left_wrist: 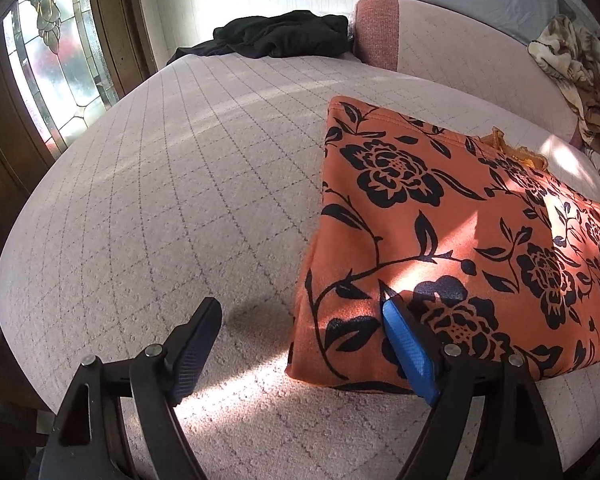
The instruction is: Fold small clothes
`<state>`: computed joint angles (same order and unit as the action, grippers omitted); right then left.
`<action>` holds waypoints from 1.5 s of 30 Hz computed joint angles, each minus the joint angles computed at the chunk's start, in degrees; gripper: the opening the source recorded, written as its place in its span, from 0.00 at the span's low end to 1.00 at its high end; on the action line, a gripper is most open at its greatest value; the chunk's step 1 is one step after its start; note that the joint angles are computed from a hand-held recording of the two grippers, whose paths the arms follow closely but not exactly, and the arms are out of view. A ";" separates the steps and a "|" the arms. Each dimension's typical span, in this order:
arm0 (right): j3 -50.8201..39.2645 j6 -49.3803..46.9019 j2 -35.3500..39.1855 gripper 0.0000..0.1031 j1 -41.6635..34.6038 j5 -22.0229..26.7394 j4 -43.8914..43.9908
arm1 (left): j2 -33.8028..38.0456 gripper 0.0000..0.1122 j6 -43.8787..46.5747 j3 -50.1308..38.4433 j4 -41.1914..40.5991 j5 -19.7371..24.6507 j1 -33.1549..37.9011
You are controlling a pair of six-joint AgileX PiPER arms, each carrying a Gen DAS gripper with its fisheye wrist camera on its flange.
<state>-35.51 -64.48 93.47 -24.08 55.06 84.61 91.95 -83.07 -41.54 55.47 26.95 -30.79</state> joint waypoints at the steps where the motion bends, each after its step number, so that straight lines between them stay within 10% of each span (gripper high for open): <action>1: 3.53 -2.07 -1.20 0.81 -2.30 1.61 -0.83 | -0.51 0.75 -0.15 0.26 -0.20 0.45 -0.54; 7: 12.12 -8.12 3.24 0.81 -21.83 7.47 -4.63 | -7.16 0.75 -3.30 2.68 1.20 5.41 -5.74; 13: 9.11 -9.22 -1.78 0.82 -27.51 8.84 -7.42 | -2.18 0.75 5.77 1.66 -6.81 0.08 -0.14; 21: 7.83 -11.40 0.24 0.84 -38.69 11.72 -11.77 | -4.73 0.75 4.96 0.28 -5.67 3.55 -1.42; 25: 6.50 -8.54 4.34 0.82 -38.81 7.23 -10.95 | -3.14 0.75 8.51 -1.31 -9.53 4.35 -0.55; 35: 7.49 -5.33 -14.30 0.83 -24.06 2.50 -8.82 | -4.19 0.75 10.04 -2.89 -10.16 2.41 -0.01; 45: 7.82 -6.36 -2.59 0.83 -9.20 -9.31 -1.66 | -0.82 0.75 13.33 -1.62 -13.40 -3.63 4.51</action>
